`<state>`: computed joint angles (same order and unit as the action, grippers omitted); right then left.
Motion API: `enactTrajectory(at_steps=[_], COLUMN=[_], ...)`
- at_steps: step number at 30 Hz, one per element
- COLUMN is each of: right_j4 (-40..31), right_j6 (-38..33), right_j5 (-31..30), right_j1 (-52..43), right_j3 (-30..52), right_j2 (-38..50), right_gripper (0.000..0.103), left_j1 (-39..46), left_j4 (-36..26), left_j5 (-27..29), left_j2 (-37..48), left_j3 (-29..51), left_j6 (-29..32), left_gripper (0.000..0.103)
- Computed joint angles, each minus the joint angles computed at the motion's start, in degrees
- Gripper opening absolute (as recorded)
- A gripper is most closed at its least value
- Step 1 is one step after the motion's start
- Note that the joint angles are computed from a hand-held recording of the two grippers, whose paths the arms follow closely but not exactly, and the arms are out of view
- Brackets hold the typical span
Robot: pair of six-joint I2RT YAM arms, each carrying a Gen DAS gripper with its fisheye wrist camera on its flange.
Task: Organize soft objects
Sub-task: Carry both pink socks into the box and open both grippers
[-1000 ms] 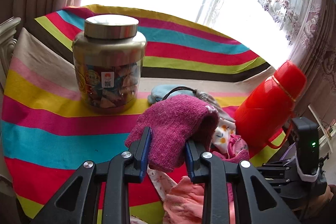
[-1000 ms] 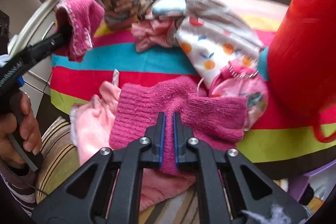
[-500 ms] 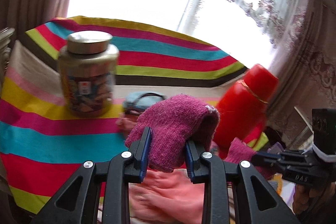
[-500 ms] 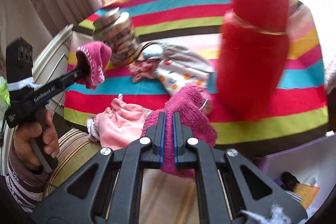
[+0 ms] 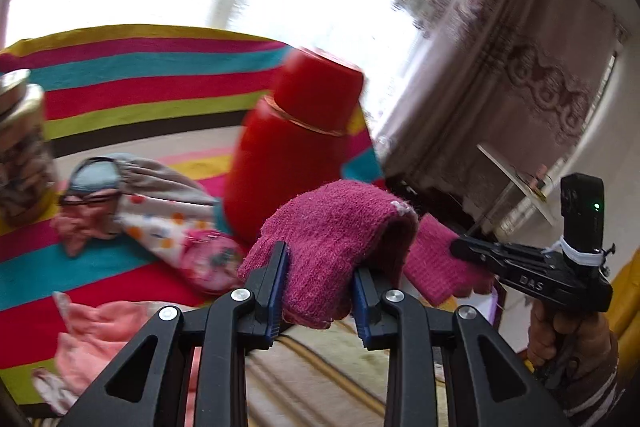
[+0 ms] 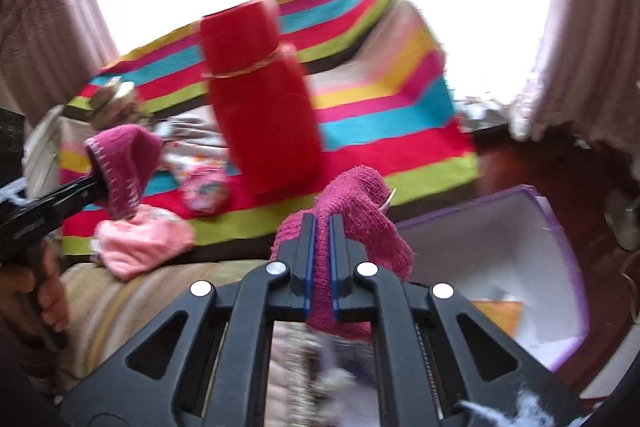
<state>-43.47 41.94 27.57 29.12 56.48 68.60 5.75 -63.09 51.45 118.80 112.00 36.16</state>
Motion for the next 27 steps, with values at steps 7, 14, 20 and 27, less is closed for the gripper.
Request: enactTrajectory(at_steps=[7,14,20,27], right_j4=[-9.94,-17.31,-19.08,-17.8], right_j6=[4.79,9.77,11.02,10.47], right_j5=[7.95,12.34,12.6,12.06], right_j1=[-0.78,-1.25,-2.54,-2.0], right_j3=[-2.33,-1.67,-2.75,-2.64], right_j2=[-5.03,-6.57,-8.31,-8.46], right_gripper=[0.009,0.011,0.029,0.054], left_j1=[-8.01,-14.96,-16.28,-12.99], left_j4=[-1.36,-2.15,-2.0,-4.44], left_j5=[-1.3,-0.87,-2.03,-1.13], left_j2=[-4.73,-6.69,-7.93,-6.57], left_j3=[-6.68,-9.79,-11.06,-8.8], left_j6=[1.25,1.07,2.02,2.85], left_gripper=[0.03,0.056,0.057,0.057])
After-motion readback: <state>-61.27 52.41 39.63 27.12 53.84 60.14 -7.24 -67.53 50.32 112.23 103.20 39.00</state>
